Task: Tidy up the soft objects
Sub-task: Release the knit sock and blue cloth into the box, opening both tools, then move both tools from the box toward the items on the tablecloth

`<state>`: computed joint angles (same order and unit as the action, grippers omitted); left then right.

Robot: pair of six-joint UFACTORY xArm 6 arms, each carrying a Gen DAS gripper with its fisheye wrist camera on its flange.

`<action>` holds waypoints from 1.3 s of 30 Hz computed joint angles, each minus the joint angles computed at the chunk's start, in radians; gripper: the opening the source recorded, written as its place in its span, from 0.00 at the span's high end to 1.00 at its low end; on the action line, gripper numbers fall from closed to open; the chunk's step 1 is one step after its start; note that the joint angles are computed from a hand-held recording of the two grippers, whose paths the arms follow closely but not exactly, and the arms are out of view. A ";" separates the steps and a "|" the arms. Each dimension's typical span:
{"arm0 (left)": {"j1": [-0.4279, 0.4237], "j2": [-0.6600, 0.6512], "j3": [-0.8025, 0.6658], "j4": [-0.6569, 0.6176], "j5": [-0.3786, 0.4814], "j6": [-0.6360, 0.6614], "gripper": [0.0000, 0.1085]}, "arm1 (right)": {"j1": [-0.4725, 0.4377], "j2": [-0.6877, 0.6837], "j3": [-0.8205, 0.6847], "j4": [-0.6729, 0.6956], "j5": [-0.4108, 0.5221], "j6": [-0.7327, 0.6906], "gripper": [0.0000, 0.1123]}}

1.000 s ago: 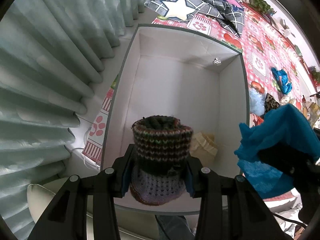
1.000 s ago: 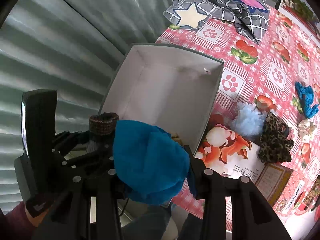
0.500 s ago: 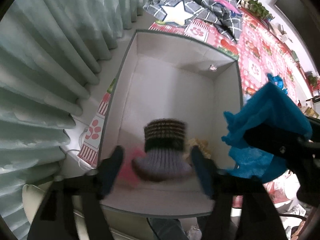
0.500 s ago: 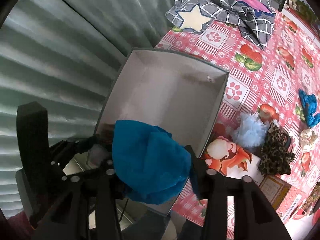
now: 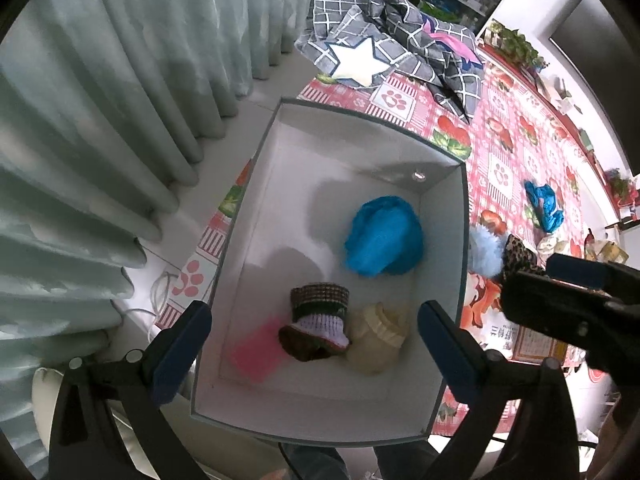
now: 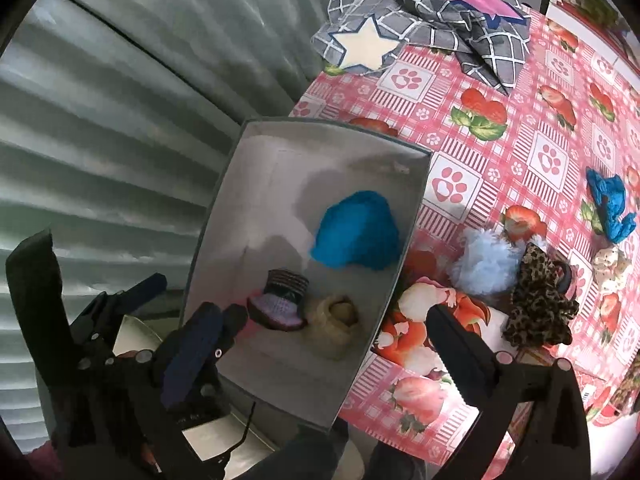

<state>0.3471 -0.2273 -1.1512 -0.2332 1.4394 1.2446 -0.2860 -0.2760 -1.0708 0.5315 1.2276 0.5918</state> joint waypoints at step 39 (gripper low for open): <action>-0.996 -0.406 0.555 0.343 0.041 -0.290 0.05 | -1.137 -0.807 0.492 -0.116 0.696 -0.135 0.08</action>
